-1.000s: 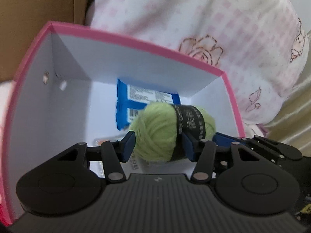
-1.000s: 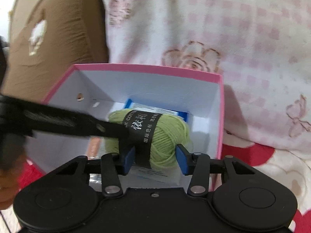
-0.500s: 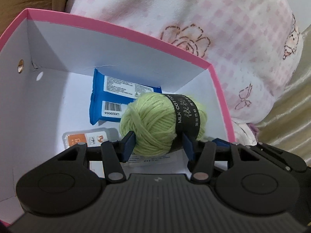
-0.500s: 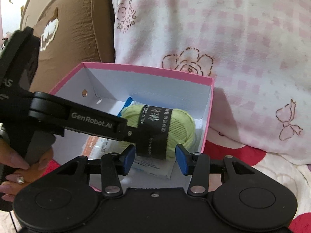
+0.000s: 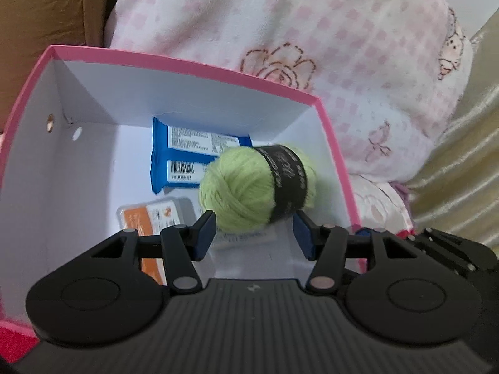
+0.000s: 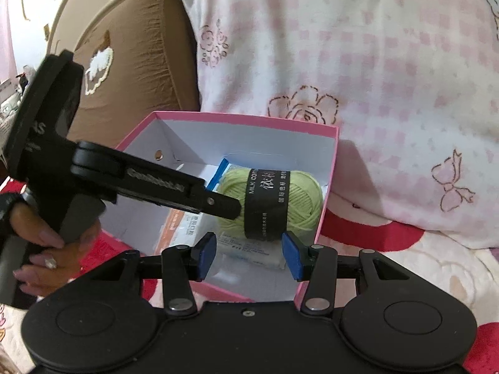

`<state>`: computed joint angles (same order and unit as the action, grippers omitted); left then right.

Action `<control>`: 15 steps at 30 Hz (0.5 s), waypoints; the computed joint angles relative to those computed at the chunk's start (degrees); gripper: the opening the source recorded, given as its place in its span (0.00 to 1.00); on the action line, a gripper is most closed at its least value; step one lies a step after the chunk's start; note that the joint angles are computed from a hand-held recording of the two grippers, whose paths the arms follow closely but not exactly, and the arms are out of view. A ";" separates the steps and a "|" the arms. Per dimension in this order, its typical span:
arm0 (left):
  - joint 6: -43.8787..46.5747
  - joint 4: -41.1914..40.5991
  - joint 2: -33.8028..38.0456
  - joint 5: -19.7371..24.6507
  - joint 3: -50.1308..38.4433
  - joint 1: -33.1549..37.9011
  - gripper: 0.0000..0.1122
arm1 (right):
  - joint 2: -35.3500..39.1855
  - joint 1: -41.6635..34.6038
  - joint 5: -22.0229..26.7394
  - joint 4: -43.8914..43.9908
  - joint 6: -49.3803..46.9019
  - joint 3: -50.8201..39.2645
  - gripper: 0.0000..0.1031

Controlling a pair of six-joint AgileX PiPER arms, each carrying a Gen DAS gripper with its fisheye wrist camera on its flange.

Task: Organize objects
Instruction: 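Lower the yarn ball into the pink box and open the left gripper, then withdraw the open left gripper from the box toward the purple plush toy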

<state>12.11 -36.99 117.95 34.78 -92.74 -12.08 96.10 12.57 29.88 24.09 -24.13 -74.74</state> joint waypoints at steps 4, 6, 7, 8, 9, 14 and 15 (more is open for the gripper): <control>-4.23 5.48 -5.00 3.69 1.78 0.34 0.48 | -1.04 1.14 4.22 -6.93 5.68 -2.12 0.55; -10.25 11.01 -6.70 7.05 0.00 -0.35 0.49 | -2.15 1.36 5.63 -7.88 6.43 -2.35 0.59; -10.63 11.20 -7.65 8.16 -0.22 -0.37 0.51 | -2.80 1.44 6.15 -7.90 6.49 -2.32 0.64; -11.26 11.64 -8.71 8.93 -0.22 -0.51 0.53 | -3.47 1.48 6.76 -7.76 6.44 -2.27 0.65; -12.27 12.80 -9.81 9.95 -0.39 -0.89 0.54 | -3.97 1.54 7.50 -7.78 6.57 -2.36 0.66; -16.13 19.21 -15.30 13.57 0.44 -3.18 0.57 | -6.46 2.01 11.49 -8.29 7.40 -2.81 0.67; -16.08 18.86 -16.33 14.56 0.80 -3.23 0.57 | -7.57 2.54 12.11 -9.27 8.11 -2.48 0.68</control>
<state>-3.97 -18.13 101.62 49.34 -91.93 -15.31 88.52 15.11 41.99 14.81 -16.03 -77.22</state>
